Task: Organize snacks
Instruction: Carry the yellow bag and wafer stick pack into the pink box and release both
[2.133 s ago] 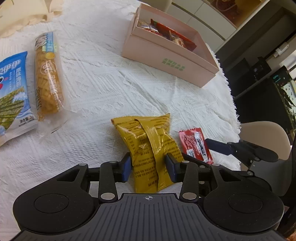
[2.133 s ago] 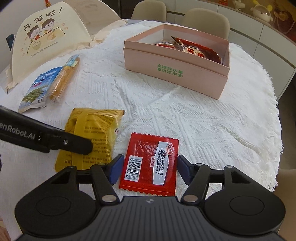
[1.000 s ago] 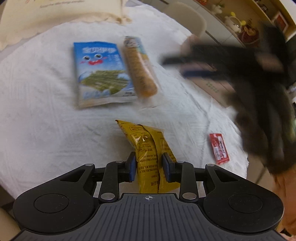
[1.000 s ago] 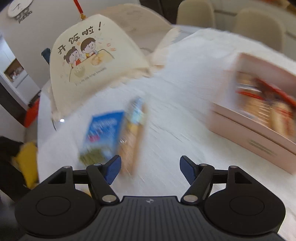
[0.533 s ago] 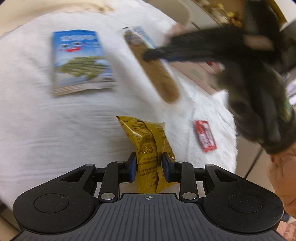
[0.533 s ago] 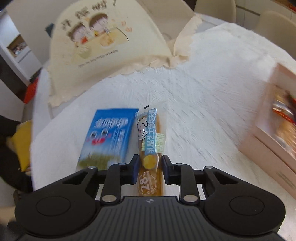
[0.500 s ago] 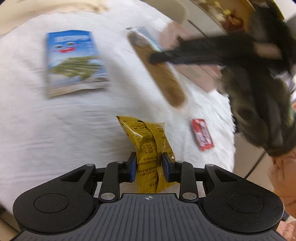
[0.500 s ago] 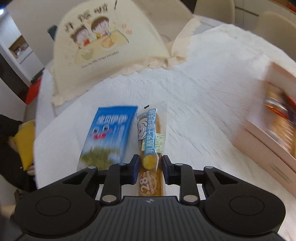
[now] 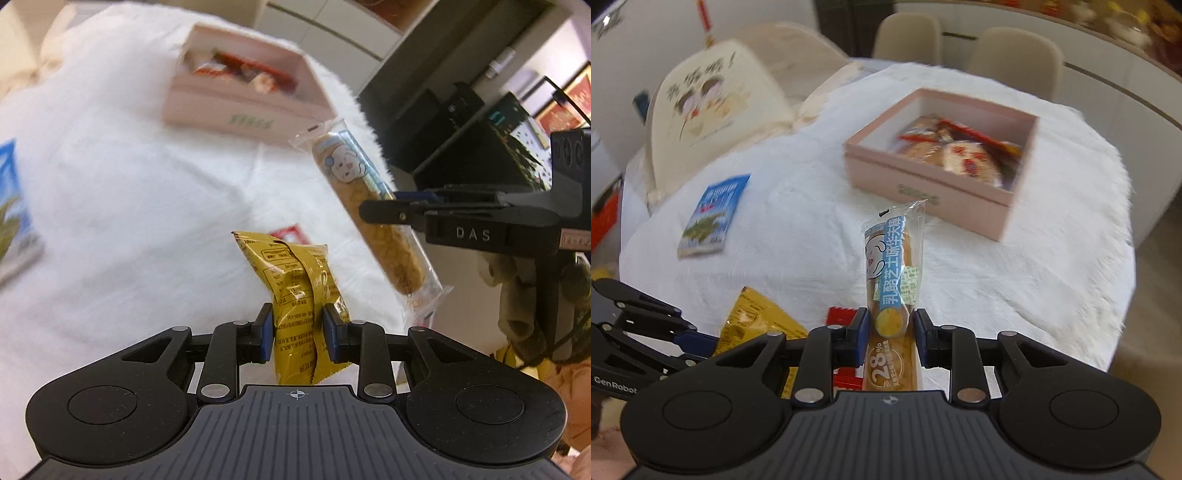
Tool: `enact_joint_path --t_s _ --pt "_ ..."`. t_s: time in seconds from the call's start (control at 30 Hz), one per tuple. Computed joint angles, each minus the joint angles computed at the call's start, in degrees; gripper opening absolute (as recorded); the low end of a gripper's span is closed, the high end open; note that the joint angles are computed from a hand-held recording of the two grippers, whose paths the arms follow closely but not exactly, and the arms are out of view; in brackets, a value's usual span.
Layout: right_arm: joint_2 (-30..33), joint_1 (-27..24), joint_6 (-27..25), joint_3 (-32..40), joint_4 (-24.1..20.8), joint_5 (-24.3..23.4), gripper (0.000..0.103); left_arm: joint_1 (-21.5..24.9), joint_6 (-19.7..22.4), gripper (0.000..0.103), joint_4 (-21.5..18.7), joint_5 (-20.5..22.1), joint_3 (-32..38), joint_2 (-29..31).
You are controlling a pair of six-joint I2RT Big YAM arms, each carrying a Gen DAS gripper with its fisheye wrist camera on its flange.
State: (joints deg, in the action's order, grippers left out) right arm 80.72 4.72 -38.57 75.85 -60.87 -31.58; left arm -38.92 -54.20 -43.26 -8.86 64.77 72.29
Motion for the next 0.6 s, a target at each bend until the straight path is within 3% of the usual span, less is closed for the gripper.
enact_joint_path --t_s 0.13,0.3,0.4,0.47,0.5,0.6 --pt "-0.57 -2.53 1.82 1.35 1.3 -3.6 0.025 2.19 5.6 0.032 0.08 -2.25 5.61 1.39" --pt "-0.59 -4.66 4.94 3.28 2.44 -6.44 0.025 9.29 12.21 0.032 3.55 -4.1 13.56 4.52" --pt "-0.88 -4.74 7.17 2.78 4.03 -6.28 0.025 15.42 10.18 0.033 9.68 0.21 15.87 8.1" --pt "-1.16 -4.31 8.53 2.05 5.05 -5.6 0.025 19.63 6.02 0.033 9.66 5.4 17.29 10.99" --pt "-1.3 -4.12 9.16 1.67 5.54 -5.13 0.025 21.01 3.65 0.033 9.47 5.81 17.27 12.17" --pt "-1.54 -4.2 10.69 1.05 6.19 -4.38 0.025 21.98 2.13 0.033 12.07 4.82 12.51 10.32"
